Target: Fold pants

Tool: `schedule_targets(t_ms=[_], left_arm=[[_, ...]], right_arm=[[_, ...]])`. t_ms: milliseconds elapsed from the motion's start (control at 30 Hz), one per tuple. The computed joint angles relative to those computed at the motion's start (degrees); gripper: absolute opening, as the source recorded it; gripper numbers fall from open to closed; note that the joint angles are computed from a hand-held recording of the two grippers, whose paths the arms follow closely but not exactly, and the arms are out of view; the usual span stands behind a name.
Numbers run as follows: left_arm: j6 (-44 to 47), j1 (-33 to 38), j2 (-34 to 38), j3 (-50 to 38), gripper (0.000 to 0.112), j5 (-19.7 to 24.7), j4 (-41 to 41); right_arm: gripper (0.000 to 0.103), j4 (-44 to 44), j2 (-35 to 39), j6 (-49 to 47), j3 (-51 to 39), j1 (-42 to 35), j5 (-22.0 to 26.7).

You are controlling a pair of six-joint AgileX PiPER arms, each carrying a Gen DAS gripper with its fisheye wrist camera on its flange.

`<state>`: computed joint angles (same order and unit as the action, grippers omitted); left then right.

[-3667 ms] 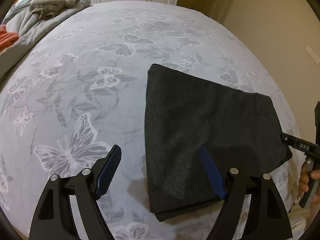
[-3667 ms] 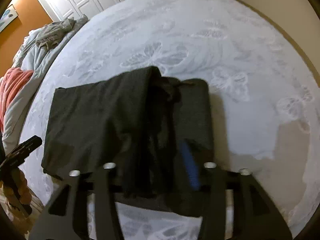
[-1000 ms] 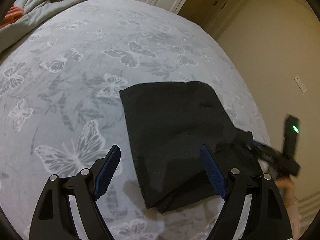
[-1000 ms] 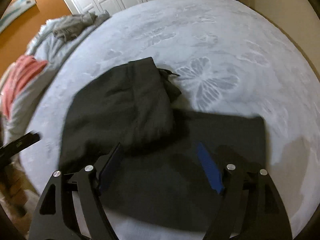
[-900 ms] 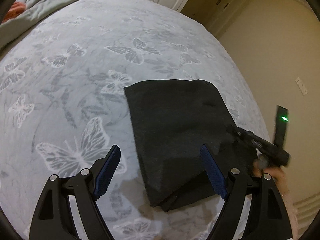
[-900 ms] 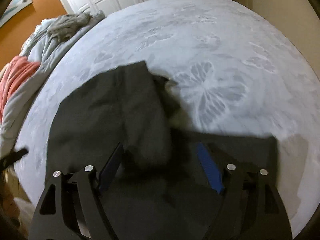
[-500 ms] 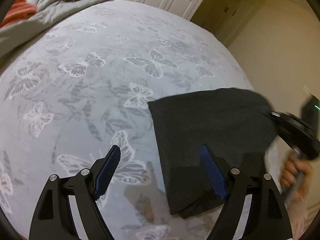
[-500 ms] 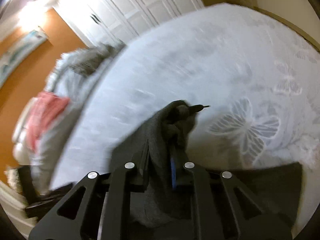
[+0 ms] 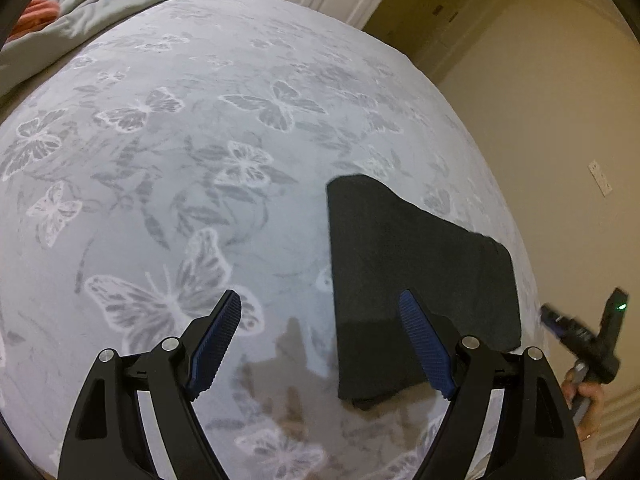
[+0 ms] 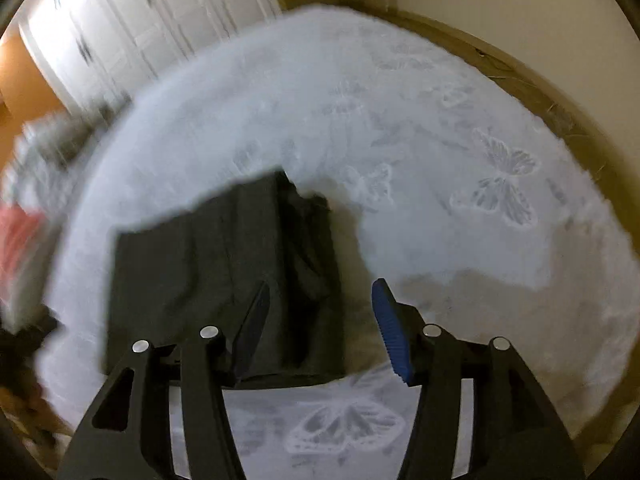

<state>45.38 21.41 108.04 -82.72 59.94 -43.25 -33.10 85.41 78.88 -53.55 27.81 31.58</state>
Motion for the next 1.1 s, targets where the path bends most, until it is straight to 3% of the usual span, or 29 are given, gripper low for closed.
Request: schedule_targets(t_ms=[100, 233, 300, 433, 533, 600, 633, 700, 733, 800, 867, 933, 1033, 1100], left_arm=[[2.75, -1.55, -2.41, 3.71, 0.079, -3.49, -0.20], [3.94, -4.49, -3.54, 6.15, 0.079, -5.78, 0.68], [4.01, -5.27, -3.18, 6.26, 0.079, -5.86, 1.20], [3.03, -4.82, -1.51, 4.49, 0.079, -5.39, 1.38], [2.17, -5.19, -0.81, 4.01, 0.079, -6.79, 2.05], [1.24, -6.15, -0.34, 4.15, 0.079, -8.41, 3.32], [1.06, -6.48, -0.22, 4.35, 0.079, -8.80, 3.65], [1.40, -7.08, 0.01, 4.67, 0.079, -8.85, 3.96], [1.70, -7.23, -0.12, 4.98, 0.079, -8.85, 3.82], [2.34, -7.37, 0.00, 5.47, 0.079, -8.30, 2.81], [1.57, -7.52, 1.83, 4.40, 0.079, -5.38, 1.80], [-0.23, -7.79, 4.37, 2.65, 0.079, -2.12, 1.50], [-7.08, -8.02, 10.50, -1.49, 0.079, 2.46, 1.14], [-7.39, -7.11, 11.33, -0.96, 0.079, 1.59, -1.58]], right_arm=[[0.052, -0.20, 0.68, -6.31, -3.25, 1.98, 1.85], [0.051, 5.75, 10.56, -18.07, -12.82, 5.19, 8.18], [0.029, 7.45, 15.78, -20.10, -15.36, 5.57, 8.83], [0.013, -1.16, 16.54, -15.98, -19.18, 11.16, 14.31], [0.012, -8.42, 13.30, -13.95, -23.32, 13.62, 17.94], [0.016, -8.83, 13.90, -17.40, -25.47, 12.37, 20.27], [0.029, -6.50, 15.30, -21.15, -26.20, 10.79, 21.50], [0.032, -2.68, 21.11, -24.66, -25.74, 7.13, 25.44], [0.033, -3.00, 21.70, -22.98, -23.35, 5.65, 25.16], [0.037, -1.98, 16.92, -17.80, -16.98, 3.74, 18.66], [0.061, 2.15, 11.23, -17.73, -13.44, 0.55, 11.36], [0.075, 2.27, 9.30, -15.75, -12.05, -0.29, 7.37], [0.075, 6.77, 12.57, -18.34, -13.12, -1.71, 4.32], [0.075, 13.10, 16.51, -24.83, -15.41, -2.85, 5.09]])
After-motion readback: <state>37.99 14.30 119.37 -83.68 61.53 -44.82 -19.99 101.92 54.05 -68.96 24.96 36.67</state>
